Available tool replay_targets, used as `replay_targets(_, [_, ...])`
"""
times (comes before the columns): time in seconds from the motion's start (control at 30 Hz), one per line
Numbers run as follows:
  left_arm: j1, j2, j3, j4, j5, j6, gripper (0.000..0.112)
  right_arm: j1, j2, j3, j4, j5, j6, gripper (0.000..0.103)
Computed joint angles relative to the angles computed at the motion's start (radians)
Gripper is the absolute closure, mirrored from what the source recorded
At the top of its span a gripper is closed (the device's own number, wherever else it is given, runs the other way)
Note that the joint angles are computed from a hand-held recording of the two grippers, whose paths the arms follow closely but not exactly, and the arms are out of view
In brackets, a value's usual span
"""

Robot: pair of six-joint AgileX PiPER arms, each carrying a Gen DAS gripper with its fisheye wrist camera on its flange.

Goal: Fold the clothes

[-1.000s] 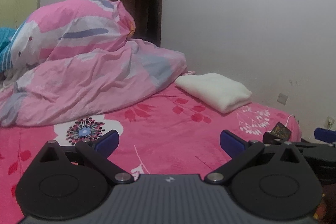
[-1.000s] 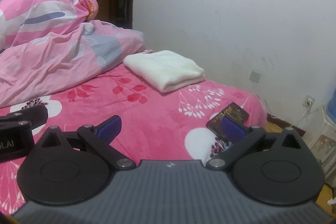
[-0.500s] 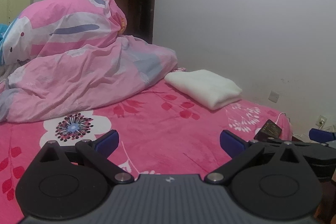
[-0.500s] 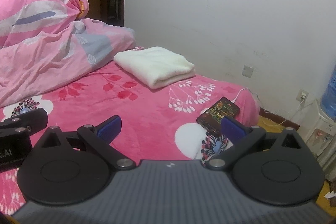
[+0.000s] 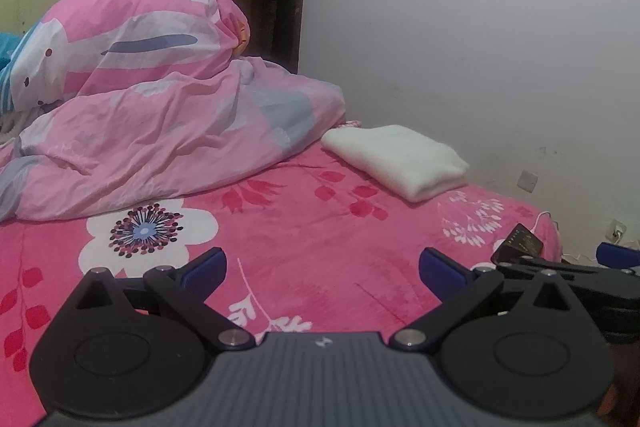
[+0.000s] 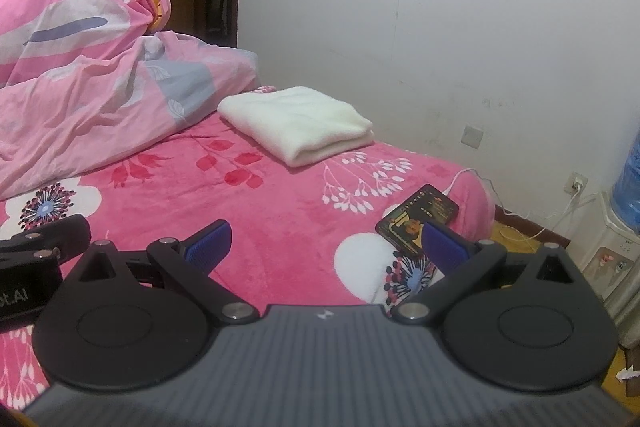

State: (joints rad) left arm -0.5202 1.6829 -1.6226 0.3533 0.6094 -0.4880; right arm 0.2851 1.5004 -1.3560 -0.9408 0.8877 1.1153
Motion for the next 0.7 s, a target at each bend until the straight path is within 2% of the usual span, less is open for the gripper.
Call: replay_targets(0.7, [0.004, 0.004, -0.004, 0.014, 0.015, -0.013, 0.010, 0.006, 0.008, -0.013, 0.008, -0.001, -0.012, 0.002])
